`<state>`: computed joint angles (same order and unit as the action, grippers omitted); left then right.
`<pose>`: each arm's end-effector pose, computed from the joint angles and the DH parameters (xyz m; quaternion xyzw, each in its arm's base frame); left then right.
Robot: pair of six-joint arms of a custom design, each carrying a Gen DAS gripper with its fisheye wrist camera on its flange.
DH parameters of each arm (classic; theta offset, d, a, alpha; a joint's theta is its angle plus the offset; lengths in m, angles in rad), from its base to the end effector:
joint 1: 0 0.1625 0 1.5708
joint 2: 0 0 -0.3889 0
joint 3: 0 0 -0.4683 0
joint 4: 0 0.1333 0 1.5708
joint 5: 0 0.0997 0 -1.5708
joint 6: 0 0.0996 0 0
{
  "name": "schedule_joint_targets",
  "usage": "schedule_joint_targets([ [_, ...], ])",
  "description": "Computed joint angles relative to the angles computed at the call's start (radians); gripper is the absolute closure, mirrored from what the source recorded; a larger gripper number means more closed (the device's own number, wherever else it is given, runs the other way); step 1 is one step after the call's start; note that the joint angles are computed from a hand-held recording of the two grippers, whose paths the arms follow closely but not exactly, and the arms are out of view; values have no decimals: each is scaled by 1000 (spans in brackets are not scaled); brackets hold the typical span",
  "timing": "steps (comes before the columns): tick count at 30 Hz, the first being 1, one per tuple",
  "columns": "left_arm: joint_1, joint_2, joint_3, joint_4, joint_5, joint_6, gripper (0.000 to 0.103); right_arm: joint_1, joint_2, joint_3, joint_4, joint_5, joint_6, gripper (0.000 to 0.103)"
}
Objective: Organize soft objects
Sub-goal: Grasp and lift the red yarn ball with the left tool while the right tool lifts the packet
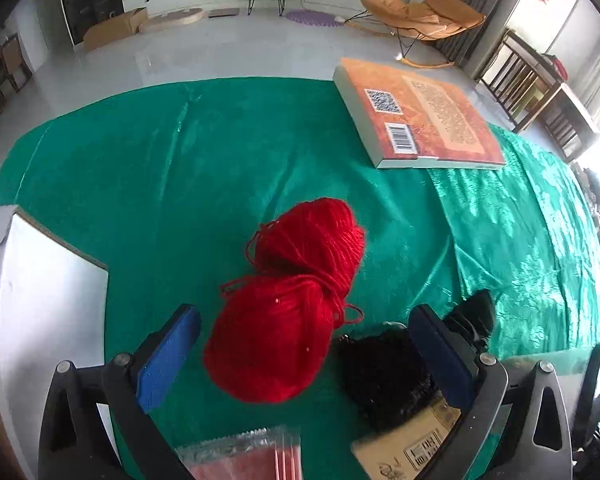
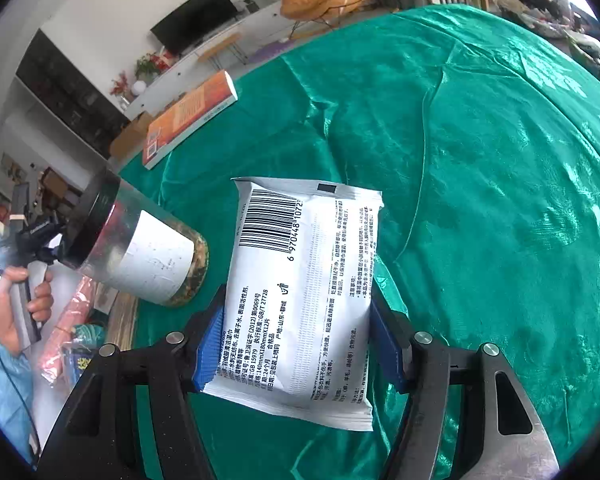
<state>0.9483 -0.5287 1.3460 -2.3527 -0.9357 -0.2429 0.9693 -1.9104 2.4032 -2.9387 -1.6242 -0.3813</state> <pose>-0.2828 -0.7239 -0.0665 0.1846 0.9318 -0.1156 0.2905 -0.1340 -0.4214 0.3204 -0.1107 -0.8987 0.3620 0.2212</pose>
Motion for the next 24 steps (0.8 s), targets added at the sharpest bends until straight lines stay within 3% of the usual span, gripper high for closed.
schedule_joint_targets([
  [3,12,31,-38,35,16,-39,2,32,42,-37,17,-44,-11,37],
  [6,22,34,-48,89,13,-82,48,90,142,-116,46,-166,-16,37],
  [7,23,23,-34,73,5,-86,52,110,185,-146,47,-223,-19,36],
  [10,27,-39,40,-44,-45,-102,54,160,276,-203,-38,-354,-71,37],
  [13,20,-144,141,-155,-133,-98,54,153,213,-201,-26,-264,-16,37],
  [17,-20,-341,332,-258,-171,-19,54,263,131,-179,-55,-288,-68,37],
  [20,-54,-519,494,-287,-113,34,54,397,130,-190,-26,-323,-83,37],
  [24,-82,-783,705,-247,8,28,53,569,189,-196,67,-255,-44,36],
])
